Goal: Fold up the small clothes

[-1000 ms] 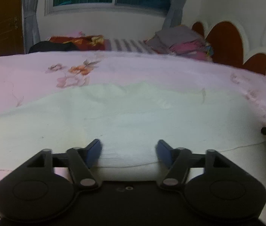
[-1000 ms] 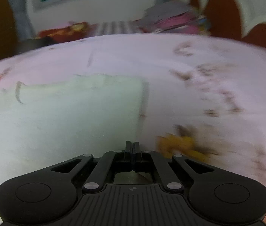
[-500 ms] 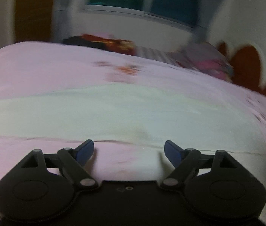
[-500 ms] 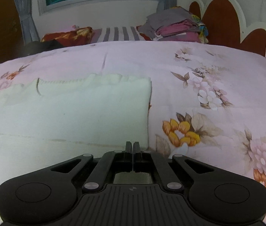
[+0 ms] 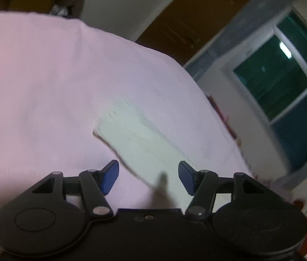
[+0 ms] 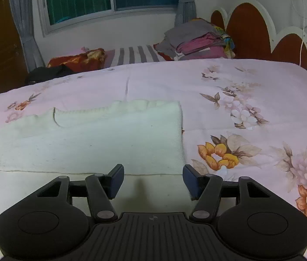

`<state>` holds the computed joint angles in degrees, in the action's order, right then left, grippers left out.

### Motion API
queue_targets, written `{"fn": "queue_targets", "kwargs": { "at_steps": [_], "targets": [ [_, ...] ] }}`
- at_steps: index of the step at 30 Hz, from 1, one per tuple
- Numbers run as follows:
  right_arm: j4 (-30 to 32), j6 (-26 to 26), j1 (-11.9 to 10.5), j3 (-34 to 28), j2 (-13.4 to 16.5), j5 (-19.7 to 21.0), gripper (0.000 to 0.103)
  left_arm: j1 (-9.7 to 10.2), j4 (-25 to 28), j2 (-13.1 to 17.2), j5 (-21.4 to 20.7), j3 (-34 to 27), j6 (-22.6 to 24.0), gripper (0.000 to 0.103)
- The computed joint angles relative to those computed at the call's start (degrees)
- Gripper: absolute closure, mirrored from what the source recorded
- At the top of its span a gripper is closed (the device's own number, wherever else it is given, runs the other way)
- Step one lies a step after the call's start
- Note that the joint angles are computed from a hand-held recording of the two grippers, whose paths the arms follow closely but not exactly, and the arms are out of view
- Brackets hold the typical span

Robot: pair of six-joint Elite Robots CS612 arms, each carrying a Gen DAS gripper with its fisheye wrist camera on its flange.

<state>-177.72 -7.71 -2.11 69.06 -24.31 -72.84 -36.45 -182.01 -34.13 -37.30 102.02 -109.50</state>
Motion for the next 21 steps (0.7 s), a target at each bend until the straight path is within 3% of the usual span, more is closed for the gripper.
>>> {"fn": "queue_targets", "kwargs": {
  "at_steps": [4, 5, 7, 8, 9, 11, 12, 13, 15, 18, 21],
  "targets": [
    [0.27, 1.37, 0.46, -0.01, -0.2, -0.09, 0.043, 0.74, -1.09, 1.15, 2.03, -0.79, -5.6, 0.05],
    [0.3, 1.82, 0.53, -0.17, -0.16, -0.21, 0.043, 0.83, -0.38, 1.24, 2.33, -1.01, -7.19, 0.059],
    [0.3, 2.4, 0.62, -0.48, -0.06, -0.26, 0.043, 1.56, 3.76, 0.5, 0.39, -1.12, -9.04, 0.09],
    [0.33, 2.59, 0.67, -0.65, -0.02, -0.39, 0.043, 1.85, 5.55, -0.06, -0.34, -0.75, -10.84, 0.1],
    [0.4, 2.72, 0.69, -0.81, 0.01, -0.55, 0.043, 1.77, 4.94, -0.06, 1.34, -0.65, -10.45, 0.1],
    [0.07, 3.15, 0.59, -0.93, -0.01, -0.43, 0.043, 0.96, 3.29, 0.25, 7.94, -1.81, -2.47, 0.1],
    [-0.14, 3.28, 0.51, -0.97, 0.01, -0.37, 0.043, 0.97, 2.25, 0.58, 8.06, -3.07, 2.59, 0.1],
    [0.03, 3.32, 0.41, -1.12, 0.08, -0.39, 0.043, 1.53, 0.01, 1.14, 5.78, -4.36, 7.64, 0.1],
    [0.55, 3.86, 0.19, -1.49, 0.31, -0.21, 0.043, 2.9, 1.92, 1.25, -0.92, -6.79, 11.67, 0.1],
    [0.67, 4.79, -0.17, -1.67, 0.44, -0.13, 0.043, 1.95, -2.43, 3.19, 0.83, -12.21, 26.63, 0.1],
    [0.31, 5.25, -0.65, -1.61, 0.48, 0.55, 0.043, 1.74, -4.18, 5.89, -3.66, -19.81, 38.57, 0.1]
  ]
}}
